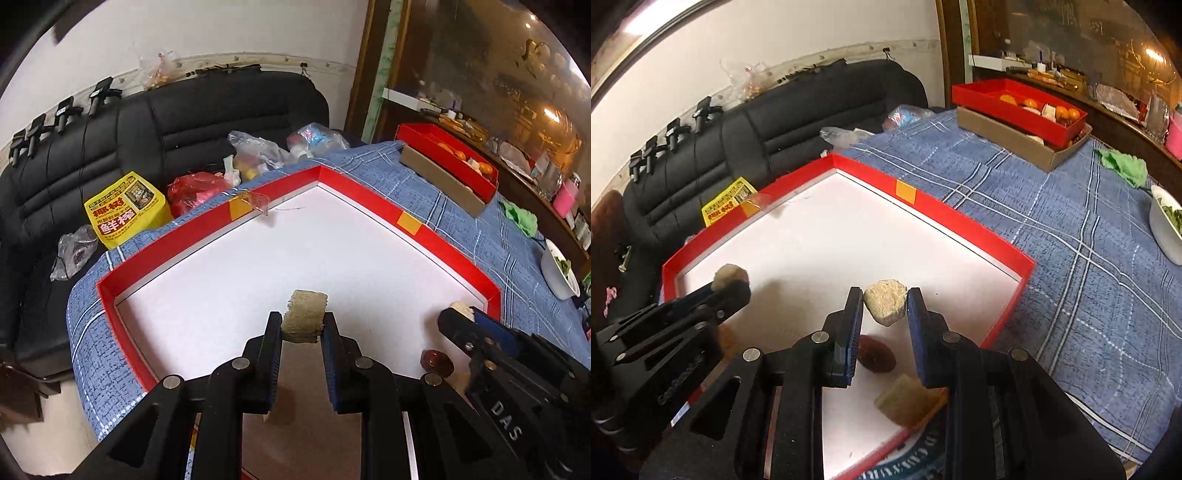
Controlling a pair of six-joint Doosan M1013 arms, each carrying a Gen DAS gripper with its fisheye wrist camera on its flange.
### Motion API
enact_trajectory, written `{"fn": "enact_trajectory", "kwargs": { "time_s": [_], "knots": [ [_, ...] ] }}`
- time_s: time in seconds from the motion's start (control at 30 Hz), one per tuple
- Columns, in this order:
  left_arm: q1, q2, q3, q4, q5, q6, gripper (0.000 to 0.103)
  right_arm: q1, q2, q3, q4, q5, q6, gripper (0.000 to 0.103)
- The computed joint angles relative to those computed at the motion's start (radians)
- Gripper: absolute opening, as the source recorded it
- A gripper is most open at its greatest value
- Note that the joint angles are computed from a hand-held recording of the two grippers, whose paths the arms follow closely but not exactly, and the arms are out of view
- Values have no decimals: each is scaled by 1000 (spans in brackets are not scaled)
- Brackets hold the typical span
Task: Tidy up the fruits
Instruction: 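Carry both cubes over the tray and open the left gripper, then open the right gripper to drop its tan cube into the tray, then move both open grippers toward the two oranges on the cloth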
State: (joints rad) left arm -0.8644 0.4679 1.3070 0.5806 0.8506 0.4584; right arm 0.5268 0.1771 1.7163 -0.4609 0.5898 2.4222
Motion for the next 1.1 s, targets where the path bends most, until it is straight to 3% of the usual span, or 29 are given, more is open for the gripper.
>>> {"fn": "enact_trajectory", "kwargs": {
  "time_s": [0.07, 0.1, 0.13, 0.2, 0.33, 0.5, 0.67, 0.77, 0.9, 1.1],
  "knots": [
    [0, 8, -12, -16, 20, 39, 32, -6, 12, -15, 43, 19, -33, 31],
    [-4, 14, -21, -10, 52, 38, 44, -5, 14, -18, 45, 27, -37, 50],
    [-5, 13, -21, -4, 64, 25, 55, -2, 12, -18, 37, 32, -32, 59],
    [-3, 2, -10, -12, 51, -2, 63, 7, -5, -5, -15, 33, 16, 59],
    [-16, -31, 21, 4, 27, -65, 64, 20, -67, 43, -74, 9, 87, 60],
    [-72, -83, 79, 106, -38, -148, 65, 62, -201, 156, -270, 1, 264, 59],
    [-136, -112, 126, 151, -140, -112, 65, 78, -332, 278, -398, 72, 468, 59],
    [-168, -105, 131, 76, -185, 22, 65, 58, -402, 351, -349, 135, 508, 59],
    [-196, -88, 131, -9, -187, 146, 65, 58, -452, 412, -283, 191, 496, 59],
    [-210, -88, 159, -79, -175, 210, 65, 58, -453, 442, -178, 150, 405, 59]
  ]
}}
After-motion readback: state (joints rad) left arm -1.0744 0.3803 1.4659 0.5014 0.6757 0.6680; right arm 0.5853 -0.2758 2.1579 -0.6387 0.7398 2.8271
